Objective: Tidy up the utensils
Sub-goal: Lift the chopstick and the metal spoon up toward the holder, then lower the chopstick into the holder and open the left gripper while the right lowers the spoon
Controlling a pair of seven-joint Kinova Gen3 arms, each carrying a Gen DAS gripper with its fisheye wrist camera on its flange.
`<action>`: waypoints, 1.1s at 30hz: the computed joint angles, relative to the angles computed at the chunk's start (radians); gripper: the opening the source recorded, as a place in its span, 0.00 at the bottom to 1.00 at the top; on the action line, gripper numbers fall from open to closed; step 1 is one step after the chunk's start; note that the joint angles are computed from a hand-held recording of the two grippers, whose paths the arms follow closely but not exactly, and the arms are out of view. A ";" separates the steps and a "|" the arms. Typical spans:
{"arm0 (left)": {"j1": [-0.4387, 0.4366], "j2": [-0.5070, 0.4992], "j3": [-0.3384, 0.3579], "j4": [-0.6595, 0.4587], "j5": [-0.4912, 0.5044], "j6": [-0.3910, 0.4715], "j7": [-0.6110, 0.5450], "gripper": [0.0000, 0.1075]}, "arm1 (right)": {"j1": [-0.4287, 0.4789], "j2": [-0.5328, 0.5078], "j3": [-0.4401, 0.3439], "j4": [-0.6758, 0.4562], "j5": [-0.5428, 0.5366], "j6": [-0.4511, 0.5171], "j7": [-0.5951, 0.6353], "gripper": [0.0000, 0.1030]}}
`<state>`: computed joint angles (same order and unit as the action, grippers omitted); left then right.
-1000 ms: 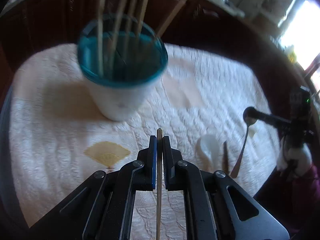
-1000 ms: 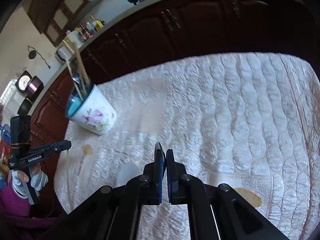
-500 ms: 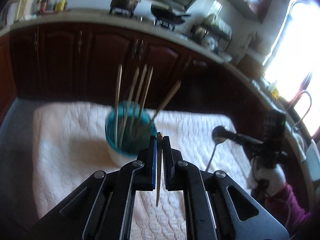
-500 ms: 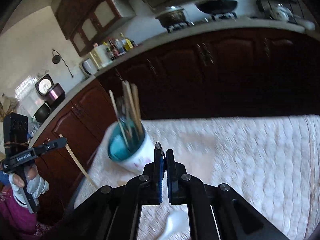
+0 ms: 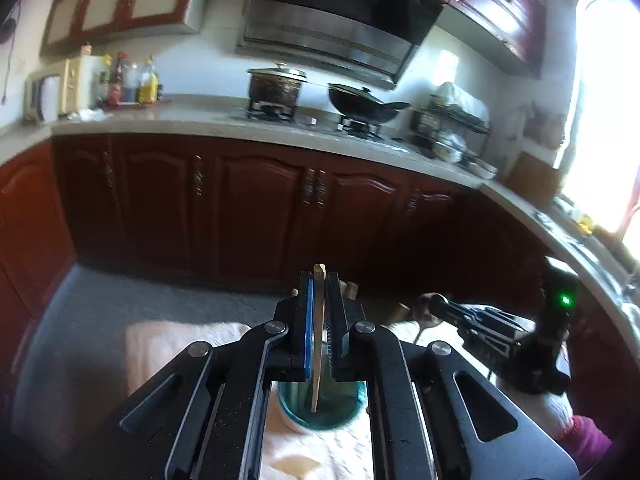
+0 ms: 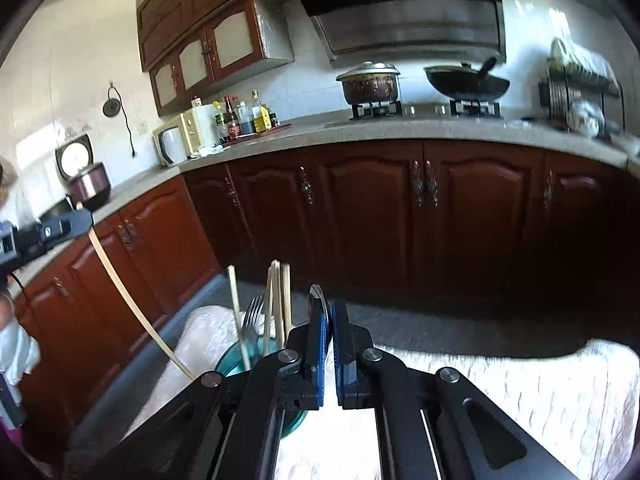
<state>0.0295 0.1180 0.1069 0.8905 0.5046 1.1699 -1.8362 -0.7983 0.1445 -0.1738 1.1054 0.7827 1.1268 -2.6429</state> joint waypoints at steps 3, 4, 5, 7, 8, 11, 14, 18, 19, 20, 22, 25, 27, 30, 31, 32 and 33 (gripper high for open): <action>0.039 0.026 0.003 0.002 -0.080 -0.048 0.037 0.04 | -0.018 0.067 0.017 -0.071 0.025 0.025 0.049 0.03; 0.042 0.029 0.005 0.013 -0.087 -0.060 0.041 0.04 | -0.027 0.079 0.027 -0.085 0.028 0.030 0.062 0.03; 0.047 0.030 0.006 0.030 -0.095 -0.081 0.047 0.04 | -0.035 0.102 0.037 -0.112 0.029 0.038 0.090 0.03; 0.060 0.030 0.007 0.067 -0.121 -0.121 0.056 0.04 | -0.062 0.143 0.063 -0.159 0.041 0.064 0.137 0.03; 0.063 0.034 0.010 0.079 -0.127 -0.124 0.057 0.04 | -0.087 0.172 0.080 -0.187 0.068 0.086 0.167 0.03; 0.077 0.035 0.014 0.120 -0.150 -0.144 0.061 0.04 | -0.140 0.208 0.130 -0.197 0.114 0.103 0.206 0.03; 0.085 0.035 0.017 0.153 -0.162 -0.147 0.066 0.04 | -0.149 0.222 0.146 -0.187 0.104 0.095 0.238 0.03; 0.095 0.029 0.018 0.191 -0.174 -0.156 0.075 0.04 | -0.137 0.219 0.149 -0.147 0.058 0.069 0.241 0.03; 0.098 0.030 0.018 0.193 -0.179 -0.156 0.079 0.04 | -0.133 0.220 0.148 -0.141 0.045 0.066 0.240 0.03; 0.099 0.028 0.018 0.203 -0.180 -0.162 0.080 0.04 | -0.127 0.219 0.146 -0.133 0.031 0.061 0.240 0.03; 0.105 0.016 0.018 0.230 -0.189 -0.187 0.081 0.04 | -0.111 0.215 0.140 -0.116 -0.003 0.044 0.242 0.03; 0.110 0.010 0.018 0.241 -0.193 -0.199 0.084 0.04 | -0.100 0.215 0.132 -0.100 -0.036 0.040 0.259 0.03; 0.116 0.006 0.018 0.249 -0.204 -0.207 0.092 0.04 | -0.089 0.216 0.125 -0.095 -0.066 0.035 0.272 0.04; 0.120 0.009 0.018 0.246 -0.217 -0.203 0.100 0.04 | -0.088 0.219 0.123 -0.087 -0.085 0.032 0.282 0.04; 0.119 0.012 0.018 0.243 -0.213 -0.195 0.101 0.04 | -0.084 0.218 0.121 -0.088 -0.096 0.030 0.287 0.05; 0.118 0.013 0.018 0.243 -0.213 -0.191 0.103 0.04 | -0.079 0.217 0.120 -0.091 -0.108 0.030 0.294 0.05; 0.120 0.013 0.018 0.241 -0.217 -0.192 0.105 0.04 | -0.069 0.211 0.116 -0.089 -0.128 0.021 0.301 0.05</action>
<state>0.1491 0.1310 0.1249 1.1320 0.2875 0.9782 -1.7316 -0.8676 0.3556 -0.0581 1.0169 0.6550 1.1482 -2.3416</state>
